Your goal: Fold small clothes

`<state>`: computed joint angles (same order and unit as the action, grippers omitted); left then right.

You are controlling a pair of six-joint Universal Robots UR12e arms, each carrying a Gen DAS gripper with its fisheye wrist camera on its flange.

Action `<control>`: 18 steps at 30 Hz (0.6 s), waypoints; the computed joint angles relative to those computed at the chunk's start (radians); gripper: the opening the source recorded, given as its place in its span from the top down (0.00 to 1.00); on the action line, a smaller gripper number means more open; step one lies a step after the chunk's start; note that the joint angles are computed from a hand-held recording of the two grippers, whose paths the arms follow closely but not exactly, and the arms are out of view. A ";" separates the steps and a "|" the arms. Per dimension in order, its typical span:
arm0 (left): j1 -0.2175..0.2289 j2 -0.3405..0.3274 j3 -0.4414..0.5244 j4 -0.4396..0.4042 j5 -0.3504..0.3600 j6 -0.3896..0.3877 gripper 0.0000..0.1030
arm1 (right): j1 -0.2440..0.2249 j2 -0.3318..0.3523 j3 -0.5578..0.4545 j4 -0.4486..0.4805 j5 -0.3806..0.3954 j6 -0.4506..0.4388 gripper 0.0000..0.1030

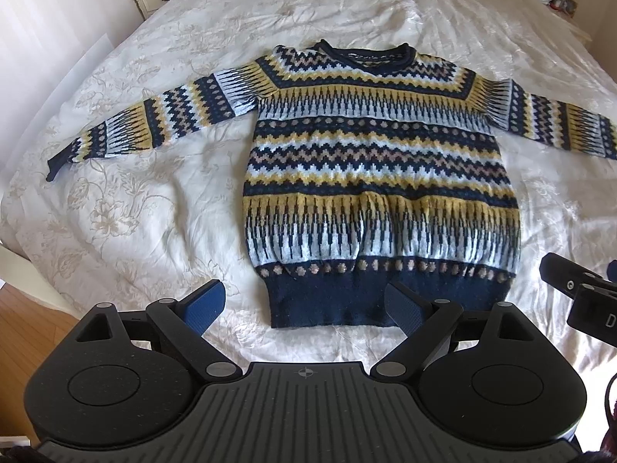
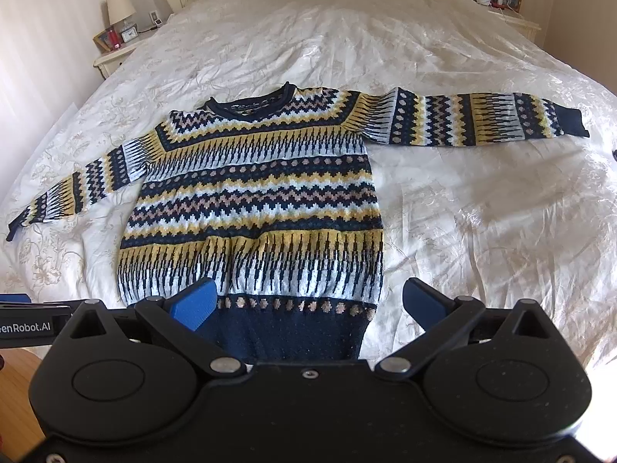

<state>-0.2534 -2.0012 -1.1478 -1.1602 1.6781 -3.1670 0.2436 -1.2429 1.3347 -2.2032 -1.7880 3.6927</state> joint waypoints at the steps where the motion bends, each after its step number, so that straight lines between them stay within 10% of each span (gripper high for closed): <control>1: 0.003 -0.002 0.003 -0.002 -0.004 0.001 0.12 | -0.001 0.004 -0.006 0.005 0.001 0.001 0.01; 18: 0.045 -0.057 0.051 0.232 -0.076 0.026 0.12 | -0.006 0.076 -0.101 -0.052 -0.019 0.048 0.01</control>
